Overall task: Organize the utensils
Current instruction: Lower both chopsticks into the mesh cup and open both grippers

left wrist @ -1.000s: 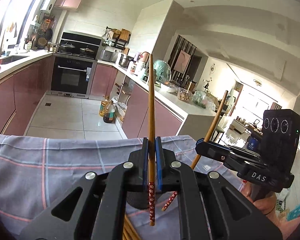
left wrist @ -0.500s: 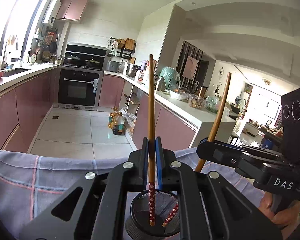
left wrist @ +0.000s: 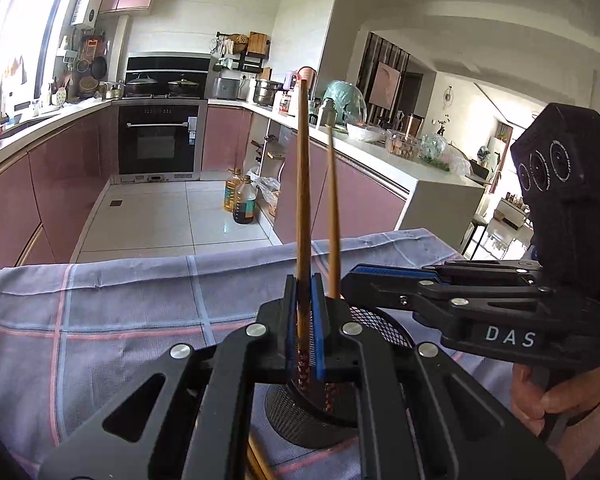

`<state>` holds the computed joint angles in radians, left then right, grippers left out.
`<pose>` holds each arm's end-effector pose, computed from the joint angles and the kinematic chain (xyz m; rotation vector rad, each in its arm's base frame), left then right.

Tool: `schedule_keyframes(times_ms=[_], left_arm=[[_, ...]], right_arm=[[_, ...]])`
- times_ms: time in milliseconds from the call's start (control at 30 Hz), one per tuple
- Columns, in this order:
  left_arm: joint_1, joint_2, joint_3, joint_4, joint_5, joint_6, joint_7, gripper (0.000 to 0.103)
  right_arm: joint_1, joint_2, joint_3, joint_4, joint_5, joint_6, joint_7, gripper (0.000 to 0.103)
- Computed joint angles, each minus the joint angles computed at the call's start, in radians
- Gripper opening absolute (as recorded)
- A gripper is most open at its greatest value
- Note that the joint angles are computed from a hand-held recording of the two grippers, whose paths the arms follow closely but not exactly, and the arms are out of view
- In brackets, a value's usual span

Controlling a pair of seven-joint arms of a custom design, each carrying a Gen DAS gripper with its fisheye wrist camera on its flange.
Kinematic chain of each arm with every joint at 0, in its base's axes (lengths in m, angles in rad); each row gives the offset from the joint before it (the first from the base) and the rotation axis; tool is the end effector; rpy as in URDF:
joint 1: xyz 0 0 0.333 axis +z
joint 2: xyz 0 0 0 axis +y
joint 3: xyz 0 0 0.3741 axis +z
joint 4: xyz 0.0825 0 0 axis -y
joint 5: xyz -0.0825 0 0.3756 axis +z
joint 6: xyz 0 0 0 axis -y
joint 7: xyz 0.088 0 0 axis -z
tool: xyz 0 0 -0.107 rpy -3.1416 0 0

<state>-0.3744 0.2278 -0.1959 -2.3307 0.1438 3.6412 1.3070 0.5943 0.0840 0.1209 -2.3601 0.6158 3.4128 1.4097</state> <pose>0.4780 -0.3195 0.4406 -1.2976 2.0516 -1.3836 0.4517 0.3035 0.4622 -1.7319 1.4228 -0.3902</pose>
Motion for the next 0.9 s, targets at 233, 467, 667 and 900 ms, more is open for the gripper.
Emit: schedule_keyframes(times_ms=[233,467,667,900], left_arm=[[0.025,-0.025,-0.007,-0.021,0.027,-0.012,-0.026,0.018],[0.072,-0.096,-0.013,-0.095,0.068,0.026,-0.075,0.036],[0.145,-0.184,-0.007,-0.194,0.174,0.014,-0.149,0.042],[0.178,-0.227,-0.001,-0.309,0.203,-0.03,-0.138,0.042]], right_arm=[[0.034,0.006,-0.018,0.009,0.086,0.033,-0.054,0.016],[0.024,-0.023,0.028,-0.036,0.112,0.108,-0.065,0.023],[0.001,-0.098,0.091,-0.146,-0.079,0.183,0.059,0.031],[0.005,-0.07,0.105,-0.175,-0.315,0.075,0.253,0.034]])
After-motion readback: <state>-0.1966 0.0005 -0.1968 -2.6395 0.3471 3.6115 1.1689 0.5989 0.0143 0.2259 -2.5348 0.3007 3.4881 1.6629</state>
